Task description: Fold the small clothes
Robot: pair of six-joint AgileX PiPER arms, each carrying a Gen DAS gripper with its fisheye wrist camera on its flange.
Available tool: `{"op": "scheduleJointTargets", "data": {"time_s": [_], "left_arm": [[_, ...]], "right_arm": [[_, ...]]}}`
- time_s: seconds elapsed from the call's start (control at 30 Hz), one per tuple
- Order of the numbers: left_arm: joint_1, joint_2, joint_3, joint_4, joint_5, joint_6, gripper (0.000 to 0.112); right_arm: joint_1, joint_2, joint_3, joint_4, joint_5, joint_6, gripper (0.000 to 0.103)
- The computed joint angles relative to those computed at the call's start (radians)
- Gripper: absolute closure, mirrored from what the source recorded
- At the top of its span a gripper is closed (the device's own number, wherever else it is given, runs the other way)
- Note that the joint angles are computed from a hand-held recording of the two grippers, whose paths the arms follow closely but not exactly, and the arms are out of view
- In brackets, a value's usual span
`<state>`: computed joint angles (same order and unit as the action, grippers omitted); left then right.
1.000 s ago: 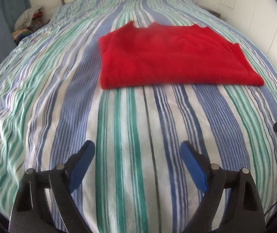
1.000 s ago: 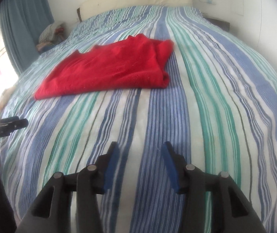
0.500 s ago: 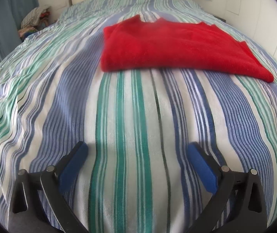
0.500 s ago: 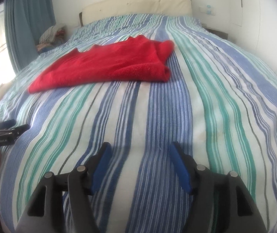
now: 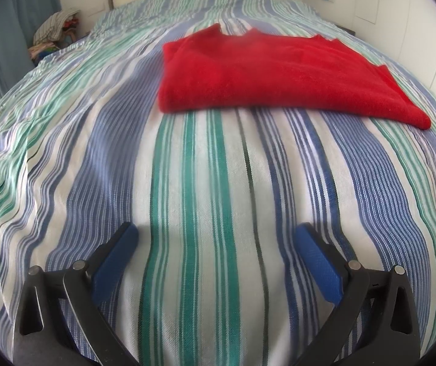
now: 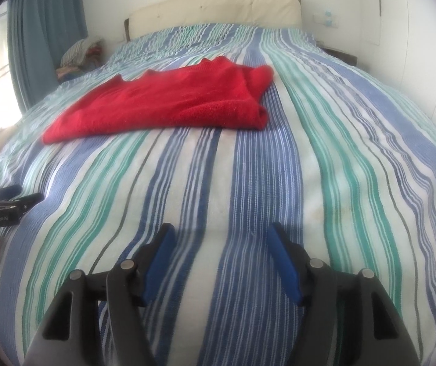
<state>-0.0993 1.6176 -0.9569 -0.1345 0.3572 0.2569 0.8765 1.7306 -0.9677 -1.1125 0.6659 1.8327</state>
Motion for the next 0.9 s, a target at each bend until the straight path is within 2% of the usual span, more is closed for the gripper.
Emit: {"op": "scheduleJointTargets", "data": {"time_s": [0.33,0.4,0.5,0.6,0.67,0.7,0.77,0.8,0.83,0.9], "left_arm": [[0.001,0.000,0.000,-0.004,0.000,0.004,0.010],[0.001,0.000,0.000,-0.005,0.000,0.005,0.010],[0.002,-0.002,0.005,-0.014,-0.009,0.014,0.010],[0.001,-0.002,0.007,-0.011,-0.016,0.011,0.010],[0.002,-0.003,0.008,-0.016,-0.015,0.015,0.010],[0.002,-0.004,0.010,-0.016,-0.017,0.016,0.010],[0.003,-0.003,0.010,-0.015,-0.017,0.015,0.010],[0.003,-0.003,0.010,-0.015,-0.017,0.015,0.010],[0.003,-0.003,0.010,-0.015,-0.017,0.015,0.010],[0.004,-0.004,0.011,-0.021,-0.019,0.022,0.010]], "right_arm": [[-0.001,0.000,0.000,-0.002,0.002,0.001,0.040],[-0.006,-0.001,-0.014,0.040,0.007,-0.042,0.040],[-0.076,-0.021,-0.086,0.272,-0.023,-0.321,0.039],[-0.210,-0.079,-0.171,0.497,-0.075,-0.621,0.039],[-0.301,-0.054,-0.297,0.612,-0.055,-0.821,0.039],[-0.343,-0.015,-0.389,0.682,-0.024,-0.921,0.040],[-0.420,0.099,-0.589,0.847,0.057,-1.121,0.051],[-0.456,0.162,-0.689,0.922,0.112,-1.221,0.061],[-0.478,0.226,-0.789,0.958,0.168,-1.285,0.066],[-0.488,0.351,-0.989,0.954,0.280,-1.341,0.067]]}}
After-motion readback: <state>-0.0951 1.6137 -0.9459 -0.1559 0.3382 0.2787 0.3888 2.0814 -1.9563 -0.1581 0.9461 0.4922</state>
